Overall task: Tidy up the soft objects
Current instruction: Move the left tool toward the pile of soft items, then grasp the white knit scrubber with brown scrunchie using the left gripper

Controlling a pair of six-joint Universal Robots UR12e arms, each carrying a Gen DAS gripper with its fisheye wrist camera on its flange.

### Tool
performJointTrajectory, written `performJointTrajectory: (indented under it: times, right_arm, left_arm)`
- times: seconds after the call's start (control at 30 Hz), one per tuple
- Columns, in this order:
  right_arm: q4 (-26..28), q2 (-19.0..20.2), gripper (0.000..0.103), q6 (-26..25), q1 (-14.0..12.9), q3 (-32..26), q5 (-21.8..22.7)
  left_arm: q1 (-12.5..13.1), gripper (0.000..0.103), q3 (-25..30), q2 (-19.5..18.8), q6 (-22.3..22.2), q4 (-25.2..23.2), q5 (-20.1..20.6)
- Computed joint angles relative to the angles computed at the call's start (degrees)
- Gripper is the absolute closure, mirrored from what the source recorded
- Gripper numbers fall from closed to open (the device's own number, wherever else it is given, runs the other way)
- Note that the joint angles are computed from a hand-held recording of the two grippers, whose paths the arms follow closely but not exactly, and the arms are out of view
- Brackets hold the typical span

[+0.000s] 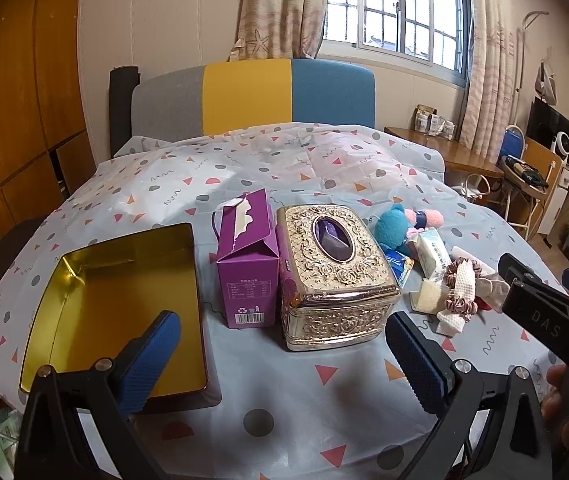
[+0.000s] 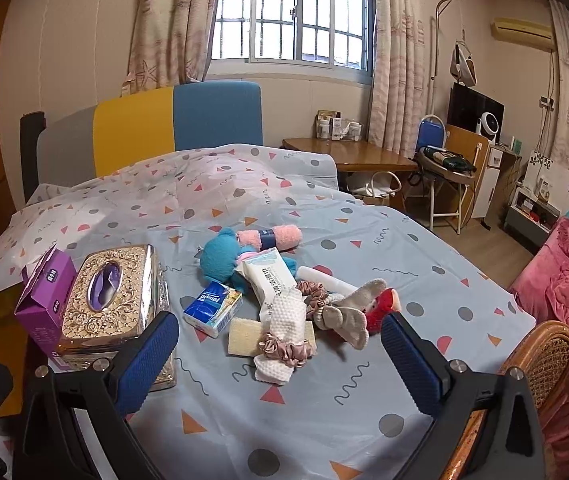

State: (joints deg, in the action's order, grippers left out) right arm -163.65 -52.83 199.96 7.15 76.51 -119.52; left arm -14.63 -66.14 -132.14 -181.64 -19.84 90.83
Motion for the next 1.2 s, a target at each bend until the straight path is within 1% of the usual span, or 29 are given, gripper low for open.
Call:
performJointTrajectory:
  times: [0.37,0.47,0.5,0.53,0.6,0.67,0.7,0.8,0.87,0.93,1.0,1.03,1.07,1.1,1.17,1.2]
  right_arm:
    - [-0.21,-0.62,0.000,1.51,-0.83,0.98,-0.75]
    - [-0.31,-0.92,0.000,1.89,-1.20,1.44,-0.68]
    - [-0.32,-1.04,0.000,1.98,-1.34,1.63,-0.54]
    - [-0.11,-1.15,0.000,2.10,-1.50,1.77,-0.53]
    - [0.22,-1.54,0.000,2.63,-1.96,2.29,-0.07]
    - [0.68,-2.09,0.000,3.87,-2.58,2.92,0.54]
    - [0.92,-2.40,0.000,4.45,-2.89,3.29,0.57]
    - [1.35,-3.85,0.000,7.48,-4.12,5.03,1.04]
    - [1.60,-4.84,0.000,9.01,-4.85,6.17,1.52]
    - [1.55,-5.81,0.000,10.41,-5.50,7.42,1.06]
    - [1.28,-6.56,0.000,11.13,-5.92,8.56,0.39]
    - [1.11,-6.84,0.000,11.33,-6.07,9.05,0.17]
    - [1.08,-7.13,0.000,11.68,-6.26,9.55,0.04]
    - [1.10,-7.33,0.000,12.06,-6.44,9.90,0.16]
    - [1.15,-7.64,0.000,12.65,-6.79,10.56,0.74]
    - [1.39,-7.72,0.000,12.88,-6.97,10.74,1.29]
  left_arm:
    - [-0.32,0.000,0.66,-0.31,1.32,-1.01,-0.65]
    - [-0.37,0.000,0.93,-0.48,2.47,-1.59,-2.11]
    - [-0.33,0.000,0.99,-0.52,2.77,-1.75,-2.92]
    - [-0.19,0.000,1.17,-0.58,3.51,-2.34,-4.62]
    - [0.25,0.000,1.55,-0.64,4.43,-4.24,-8.97]
    - [0.76,0.000,2.28,-0.83,4.60,-7.11,-13.93]
    - [0.89,0.000,2.62,-1.01,4.90,-8.03,-15.69]
    - [0.41,0.000,4.71,-2.11,7.81,-11.27,-17.60]
    - [0.11,0.001,6.30,-2.91,9.00,-13.03,-19.37]
    - [-0.36,0.005,8.49,-3.99,10.45,-15.35,-20.17]
    - [-0.88,0.015,11.82,-5.60,12.73,-19.31,-21.74]
    - [-1.15,0.023,13.76,-6.56,13.52,-21.55,-22.86]
    - [-1.46,0.025,15.22,-7.31,14.14,-23.11,-23.17]
    - [-1.97,0.026,17.47,-8.51,14.98,-25.02,-22.63]
    - [-2.81,0.034,21.83,-10.98,16.25,-28.09,-23.04]
    - [-3.15,0.035,23.51,-11.88,16.79,-29.45,-22.90]
